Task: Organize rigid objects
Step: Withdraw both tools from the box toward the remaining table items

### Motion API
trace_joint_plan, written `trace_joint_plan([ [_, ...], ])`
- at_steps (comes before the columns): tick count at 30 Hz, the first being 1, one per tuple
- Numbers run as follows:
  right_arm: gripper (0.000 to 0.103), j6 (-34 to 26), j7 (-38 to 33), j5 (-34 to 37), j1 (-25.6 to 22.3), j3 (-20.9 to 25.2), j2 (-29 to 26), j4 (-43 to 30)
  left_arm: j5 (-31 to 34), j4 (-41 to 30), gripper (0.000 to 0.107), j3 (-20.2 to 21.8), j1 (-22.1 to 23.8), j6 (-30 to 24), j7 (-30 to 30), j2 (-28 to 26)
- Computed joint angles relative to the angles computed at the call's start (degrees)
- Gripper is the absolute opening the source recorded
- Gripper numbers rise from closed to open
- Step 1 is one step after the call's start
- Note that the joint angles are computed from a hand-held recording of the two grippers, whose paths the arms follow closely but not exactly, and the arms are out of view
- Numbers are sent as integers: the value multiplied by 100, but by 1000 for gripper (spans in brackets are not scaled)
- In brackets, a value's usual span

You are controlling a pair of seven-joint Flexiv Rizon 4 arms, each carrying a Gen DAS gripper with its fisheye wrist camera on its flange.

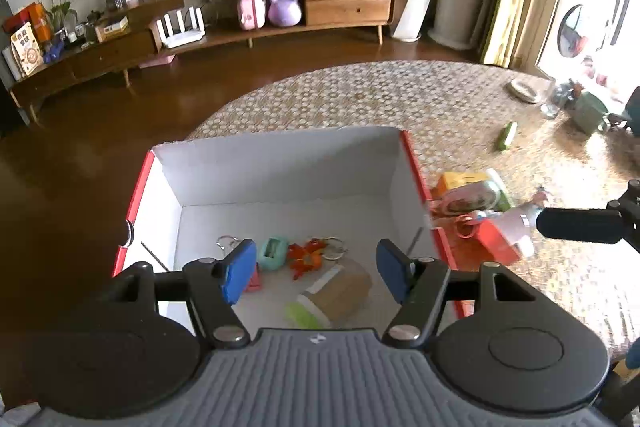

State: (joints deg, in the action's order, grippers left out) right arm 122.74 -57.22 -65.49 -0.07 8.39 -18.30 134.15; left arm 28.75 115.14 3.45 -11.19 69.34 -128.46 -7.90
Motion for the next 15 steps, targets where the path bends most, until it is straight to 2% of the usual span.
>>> trace_joint_plan([
  [9, 100, 749, 129, -348, -354, -276, 191, 303, 488, 165, 74, -153, -184, 147, -733, 329],
  [13, 100, 1116, 267, -710, -538, -472, 201, 380, 910, 129, 75, -240, -246, 173, -1286, 416],
  [15, 101, 1286, 234, -761, -621, -561, 210, 453, 1071, 122, 80, -282, -263, 221, -1559, 438],
])
